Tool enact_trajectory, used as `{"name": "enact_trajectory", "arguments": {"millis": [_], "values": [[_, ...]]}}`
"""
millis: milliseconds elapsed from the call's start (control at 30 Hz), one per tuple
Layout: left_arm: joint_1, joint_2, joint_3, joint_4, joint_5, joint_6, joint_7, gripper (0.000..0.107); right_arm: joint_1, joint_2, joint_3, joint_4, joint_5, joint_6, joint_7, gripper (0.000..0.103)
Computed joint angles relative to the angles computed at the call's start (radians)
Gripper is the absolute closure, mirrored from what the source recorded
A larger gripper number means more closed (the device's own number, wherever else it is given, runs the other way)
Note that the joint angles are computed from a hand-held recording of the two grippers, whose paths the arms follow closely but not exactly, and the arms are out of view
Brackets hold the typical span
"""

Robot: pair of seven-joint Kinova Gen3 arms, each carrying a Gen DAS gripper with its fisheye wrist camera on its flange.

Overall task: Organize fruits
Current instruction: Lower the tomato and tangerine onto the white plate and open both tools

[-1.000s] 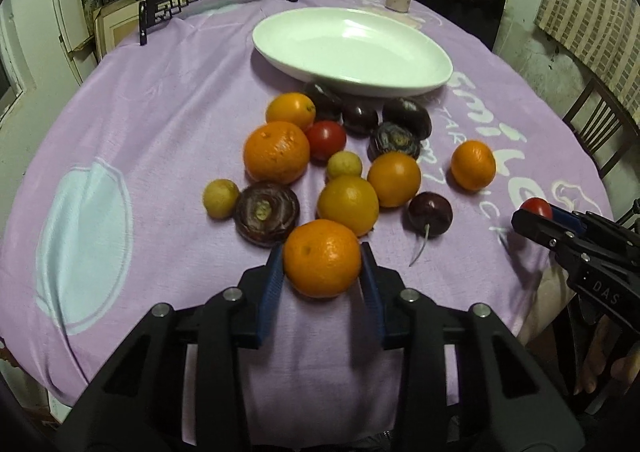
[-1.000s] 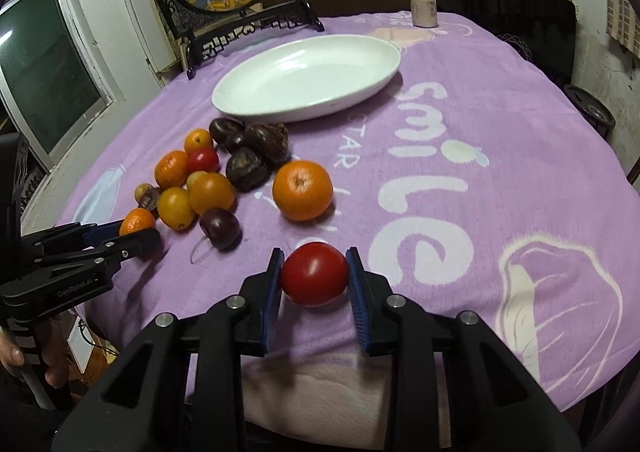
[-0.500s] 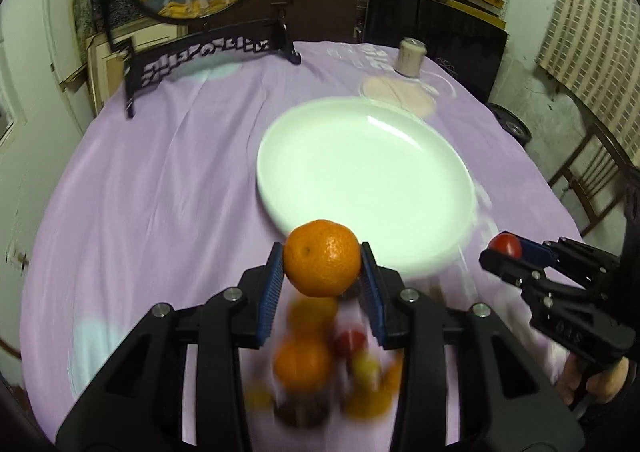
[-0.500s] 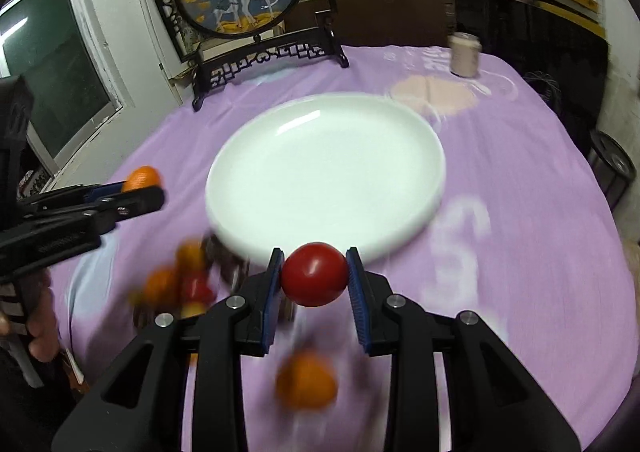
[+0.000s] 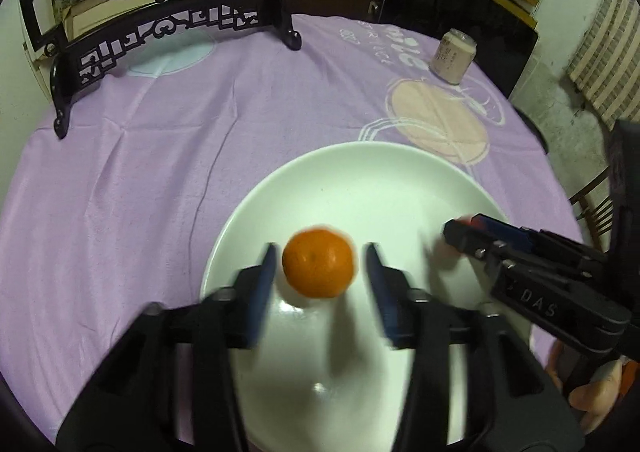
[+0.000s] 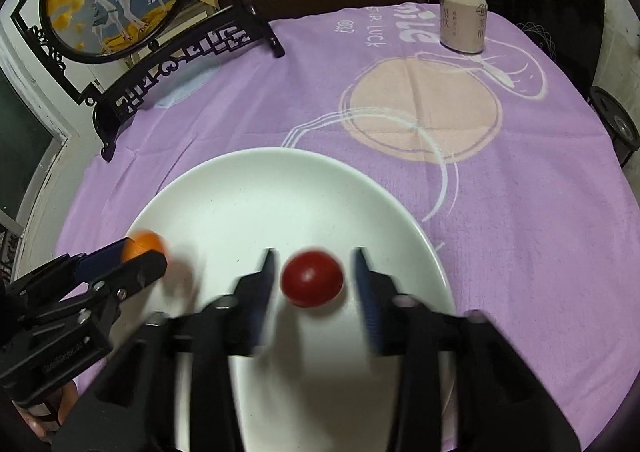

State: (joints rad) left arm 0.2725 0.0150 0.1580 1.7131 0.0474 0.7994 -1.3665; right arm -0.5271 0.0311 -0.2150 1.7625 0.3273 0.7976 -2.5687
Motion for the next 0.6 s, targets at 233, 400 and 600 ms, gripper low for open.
{"name": "enact_trajectory", "arguments": {"millis": [233, 400, 600], "values": [[-0.019, -0.255, -0.013, 0.129, 0.072, -0.021, -0.064, 0.039, 0.071, -0.157, -0.213, 0.047, 0.123, 0.094, -0.156, 0.045], [0.199, -0.486, -0.112, 0.241, -0.119, 0.063, 0.098, 0.036, -0.011, -0.296, -0.438, 0.111, 0.228, 0.235, -0.349, 0.03], [0.157, -0.744, -0.04, 0.414, -0.169, 0.121, 0.203, 0.025, -0.063, -0.317, -0.661, 0.154, 0.219, 0.363, -0.589, 0.026]]}}
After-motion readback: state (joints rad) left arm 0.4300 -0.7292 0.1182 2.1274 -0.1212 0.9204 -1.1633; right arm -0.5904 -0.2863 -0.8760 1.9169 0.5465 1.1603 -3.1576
